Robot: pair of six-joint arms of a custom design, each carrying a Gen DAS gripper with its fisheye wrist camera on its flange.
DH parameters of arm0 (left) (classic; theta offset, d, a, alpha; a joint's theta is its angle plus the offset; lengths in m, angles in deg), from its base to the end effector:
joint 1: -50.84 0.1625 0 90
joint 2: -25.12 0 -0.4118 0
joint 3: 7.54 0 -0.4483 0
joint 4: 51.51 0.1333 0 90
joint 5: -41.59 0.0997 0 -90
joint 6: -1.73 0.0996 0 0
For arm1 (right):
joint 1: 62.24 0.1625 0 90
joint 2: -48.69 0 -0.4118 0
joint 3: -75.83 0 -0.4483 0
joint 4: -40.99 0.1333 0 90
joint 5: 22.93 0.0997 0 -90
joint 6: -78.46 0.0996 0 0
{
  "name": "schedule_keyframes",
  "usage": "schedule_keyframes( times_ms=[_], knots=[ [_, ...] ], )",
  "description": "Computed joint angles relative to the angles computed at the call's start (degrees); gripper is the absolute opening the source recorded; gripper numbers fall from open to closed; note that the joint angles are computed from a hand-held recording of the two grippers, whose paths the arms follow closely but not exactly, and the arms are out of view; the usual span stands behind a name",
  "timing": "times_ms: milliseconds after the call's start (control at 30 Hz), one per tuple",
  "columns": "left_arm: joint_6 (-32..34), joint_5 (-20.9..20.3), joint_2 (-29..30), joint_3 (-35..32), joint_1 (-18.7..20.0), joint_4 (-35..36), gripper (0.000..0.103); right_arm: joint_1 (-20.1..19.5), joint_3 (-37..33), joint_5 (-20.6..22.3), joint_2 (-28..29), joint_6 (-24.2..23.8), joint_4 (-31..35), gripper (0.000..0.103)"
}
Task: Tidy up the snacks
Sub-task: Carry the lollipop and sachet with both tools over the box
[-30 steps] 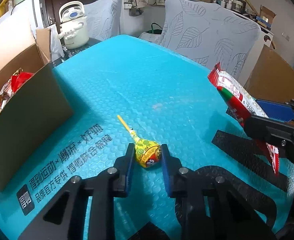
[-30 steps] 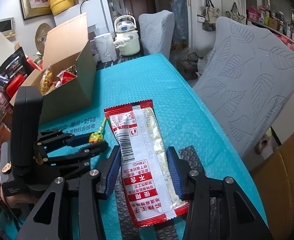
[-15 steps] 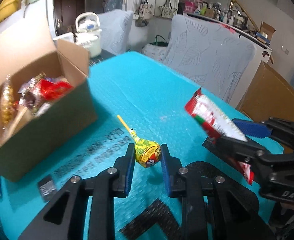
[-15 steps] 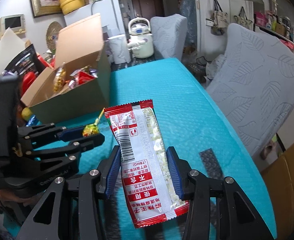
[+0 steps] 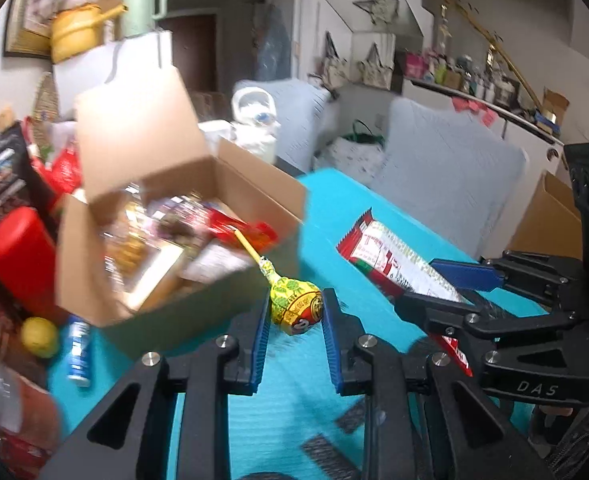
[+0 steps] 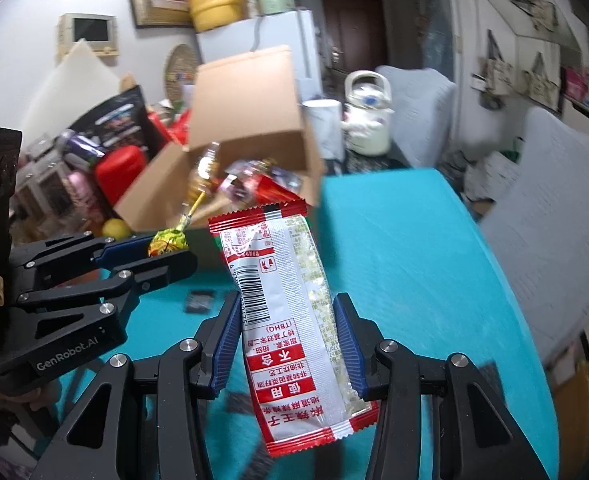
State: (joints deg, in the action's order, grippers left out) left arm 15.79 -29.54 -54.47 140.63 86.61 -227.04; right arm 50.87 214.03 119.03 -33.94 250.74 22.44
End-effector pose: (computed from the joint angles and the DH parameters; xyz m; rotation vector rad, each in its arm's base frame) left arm -0.1961 -0.3453 0.0891 1.5577 2.4238 -0.5674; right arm 0.1663 -0.2500 0.0846 0.0665 -2.1594 1.1738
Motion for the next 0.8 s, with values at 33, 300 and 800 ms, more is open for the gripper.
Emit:
schedule_keyframes(
  times_ms=[33,300,800],
  knots=[
    [0.43,0.48,-0.92,-0.13,0.27,0.07,0.025,0.27,-0.76,-0.33,0.36,-0.46,0.34,0.045],
    [3.93,2.88,-2.02,-5.44,3.92,-1.72,0.025,0.12,-8.72,-4.87,2.86,-6.08,3.94,0.045],
    [8.29,5.76,12.64,-21.0,9.63,-6.42,0.025,-7.85,-19.62,-12.29,6.17,-16.32,5.49,0.045]
  ],
)
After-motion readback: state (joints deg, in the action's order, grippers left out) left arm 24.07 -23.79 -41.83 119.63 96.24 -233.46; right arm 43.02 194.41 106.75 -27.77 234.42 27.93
